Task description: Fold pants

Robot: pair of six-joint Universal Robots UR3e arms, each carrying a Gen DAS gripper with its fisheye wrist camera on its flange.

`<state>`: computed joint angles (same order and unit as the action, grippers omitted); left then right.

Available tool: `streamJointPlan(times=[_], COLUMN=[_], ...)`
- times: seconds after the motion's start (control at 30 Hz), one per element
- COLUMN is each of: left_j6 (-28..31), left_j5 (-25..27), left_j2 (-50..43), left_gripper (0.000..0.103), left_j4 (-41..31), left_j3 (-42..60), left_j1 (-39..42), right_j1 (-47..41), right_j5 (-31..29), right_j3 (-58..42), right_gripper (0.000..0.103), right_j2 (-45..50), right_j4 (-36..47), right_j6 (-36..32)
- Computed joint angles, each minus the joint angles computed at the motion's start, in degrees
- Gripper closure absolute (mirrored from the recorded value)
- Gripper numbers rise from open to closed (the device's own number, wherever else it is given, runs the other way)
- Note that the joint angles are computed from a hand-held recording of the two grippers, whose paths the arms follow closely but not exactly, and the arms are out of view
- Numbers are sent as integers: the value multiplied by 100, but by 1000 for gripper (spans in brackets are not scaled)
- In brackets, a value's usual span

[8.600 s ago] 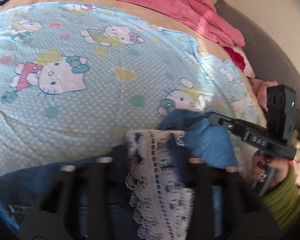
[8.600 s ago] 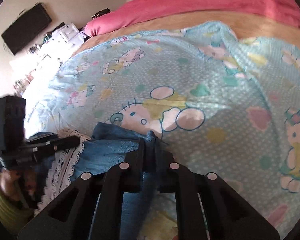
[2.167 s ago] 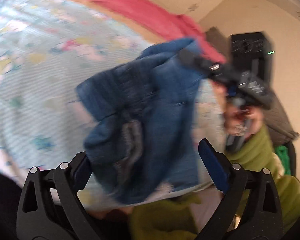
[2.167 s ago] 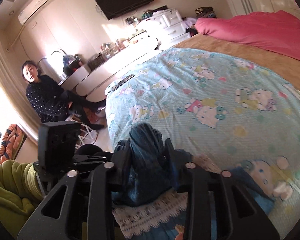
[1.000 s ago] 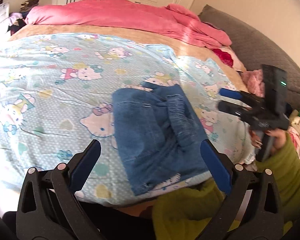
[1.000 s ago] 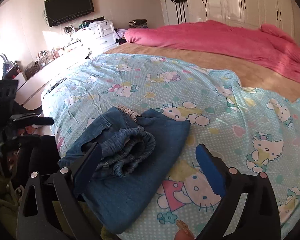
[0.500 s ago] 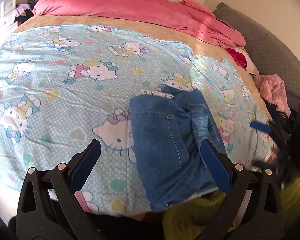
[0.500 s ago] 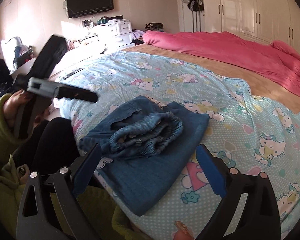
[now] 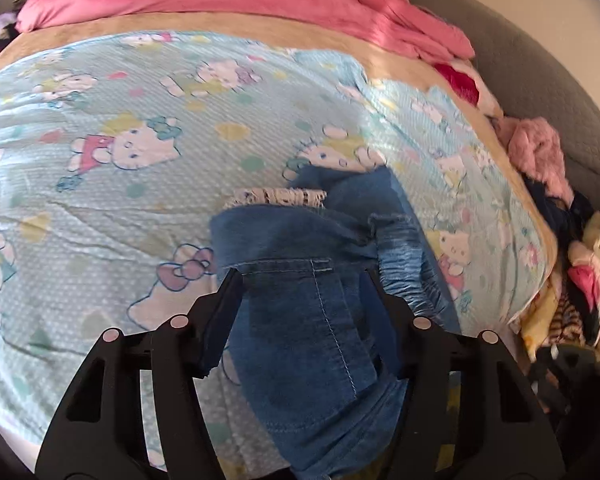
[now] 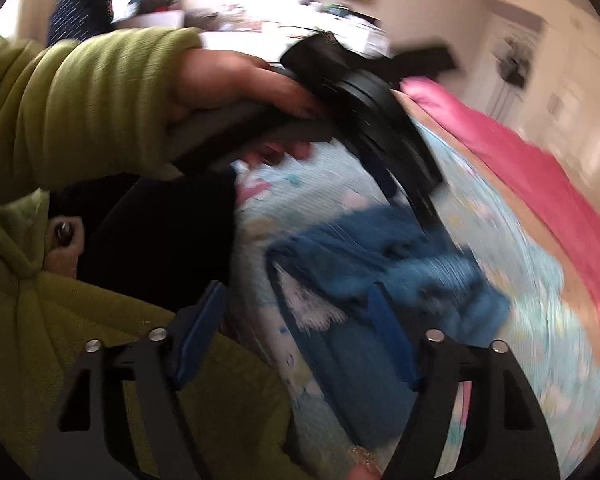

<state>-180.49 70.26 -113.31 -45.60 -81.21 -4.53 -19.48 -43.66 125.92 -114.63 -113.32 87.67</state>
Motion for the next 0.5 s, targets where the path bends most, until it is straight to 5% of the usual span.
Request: streamJointPlan(times=[0.13, 0.17, 0.2, 0.23, 0.27, 0.37, 0.5], left_j6=[39, 46, 38, 33, 30, 39, 70], left_j5=[285, 311, 372, 422, 456, 477, 472], left_j2=[-339, -393, -468, -525, -555, -655, -699], left_gripper=[51, 51, 51, 51, 50, 48, 46], left_j4=[-78, -96, -115, -112, -108, -110, 95], left_j3=[310, 356, 422, 463, 484, 557, 497], left_j1=[-148, -161, -194, -225, -238, -264, -284], right_j1=[907, 1120, 1356, 1498, 1536, 1061, 845], right_j5=[-443, -618, -878, -1092, -1190, -792, -973], right_j3=[275, 227, 75, -161, -478, -995, -801], right_gripper=[44, 51, 77, 93, 98, 99, 99], right_j2=[1016, 1383, 1829, 2143, 2313, 2032, 2137], right_j4=[-2625, -3194, -3638, -3601, -3091, -1083, -1122], right_j6=[893, 1104, 1264, 1310, 1275, 558, 492])
